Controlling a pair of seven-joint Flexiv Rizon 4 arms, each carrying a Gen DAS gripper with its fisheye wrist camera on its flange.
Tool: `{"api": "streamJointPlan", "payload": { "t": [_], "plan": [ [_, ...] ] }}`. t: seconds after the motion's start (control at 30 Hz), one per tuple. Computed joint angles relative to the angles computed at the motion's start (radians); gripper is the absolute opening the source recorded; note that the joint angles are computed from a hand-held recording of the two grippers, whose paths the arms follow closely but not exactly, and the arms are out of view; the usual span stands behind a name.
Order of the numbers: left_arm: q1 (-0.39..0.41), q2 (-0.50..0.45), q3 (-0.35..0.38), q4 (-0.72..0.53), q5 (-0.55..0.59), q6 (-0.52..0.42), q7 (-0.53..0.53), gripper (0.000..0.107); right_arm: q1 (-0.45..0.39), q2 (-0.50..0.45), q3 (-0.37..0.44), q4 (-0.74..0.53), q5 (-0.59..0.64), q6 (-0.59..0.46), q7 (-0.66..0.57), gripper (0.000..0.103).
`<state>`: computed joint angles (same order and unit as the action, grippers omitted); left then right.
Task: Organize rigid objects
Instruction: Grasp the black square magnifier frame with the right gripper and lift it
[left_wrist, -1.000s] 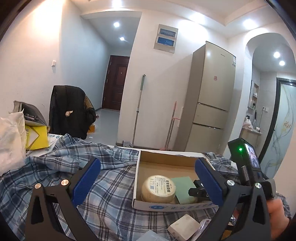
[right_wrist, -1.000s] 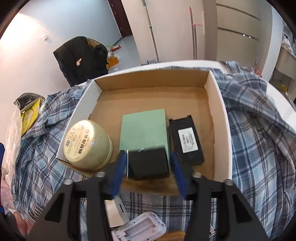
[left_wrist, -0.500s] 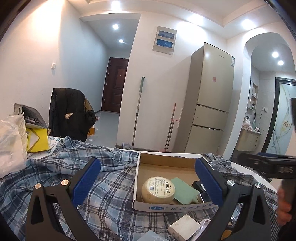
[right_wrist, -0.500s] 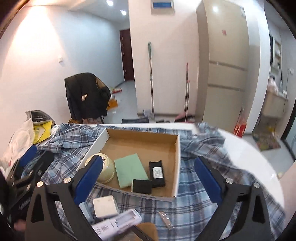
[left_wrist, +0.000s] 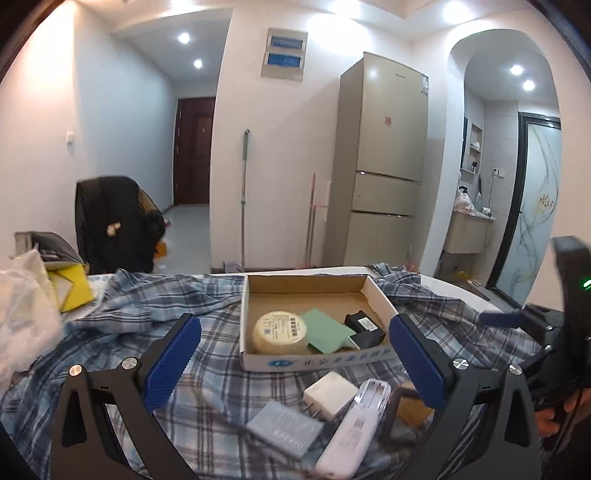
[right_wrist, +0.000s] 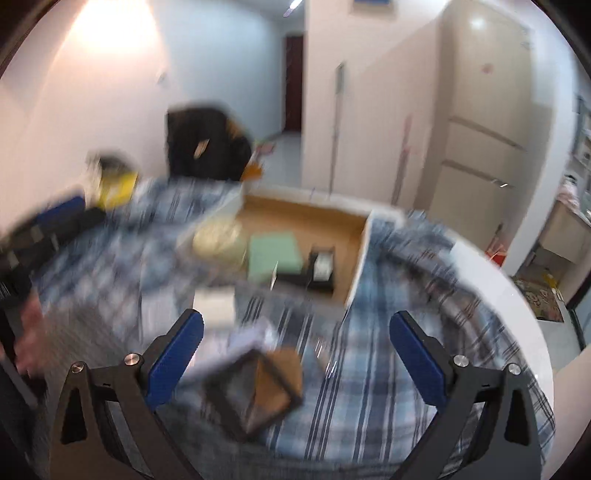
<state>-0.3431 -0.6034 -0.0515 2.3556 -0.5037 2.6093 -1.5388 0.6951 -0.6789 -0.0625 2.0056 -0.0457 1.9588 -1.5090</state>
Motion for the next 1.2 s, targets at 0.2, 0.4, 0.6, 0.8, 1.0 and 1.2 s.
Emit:
{"api": "streamJointPlan", "payload": {
  "t": [0.2, 0.4, 0.6, 0.8, 1.0, 1.2],
  "plan": [
    [-0.065, -0.087, -0.01, -0.009, -0.118, 0.117, -0.006, 0.103, 0.113, -0.018, -0.113, 0.042, -0.025, -0.096, -0.067, 0.1],
    [-0.018, -0.082, -0.024, -0.01, -0.076, 0.026, -0.006, 0.103, 0.048, -0.022, -0.049, 0.036, -0.135, -0.192, -0.049, 0.1],
    [0.014, -0.081, -0.015, 0.004, -0.041, -0.003, -0.098, 0.103, 0.044, -0.041, -0.046, -0.018, -0.209, -0.28, -0.039, 0.1],
    [-0.013, -0.088, 0.004, -0.011, -0.051, -0.01, -0.071, 0.103, 0.066, -0.061, -0.087, -0.046, -0.29, -0.353, 0.029, 0.092],
    [-0.011, -0.088, 0.003, -0.012, -0.045, -0.011, -0.068, 0.103, -0.014, -0.061, -0.009, -0.073, -0.318, -0.375, 0.078, 0.075],
    [-0.012, -0.089, 0.003, -0.014, -0.046, -0.013, -0.067, 0.103, -0.218, -0.076, 0.201, -0.153, -0.281, -0.43, 0.104, 0.072]
  ]
}}
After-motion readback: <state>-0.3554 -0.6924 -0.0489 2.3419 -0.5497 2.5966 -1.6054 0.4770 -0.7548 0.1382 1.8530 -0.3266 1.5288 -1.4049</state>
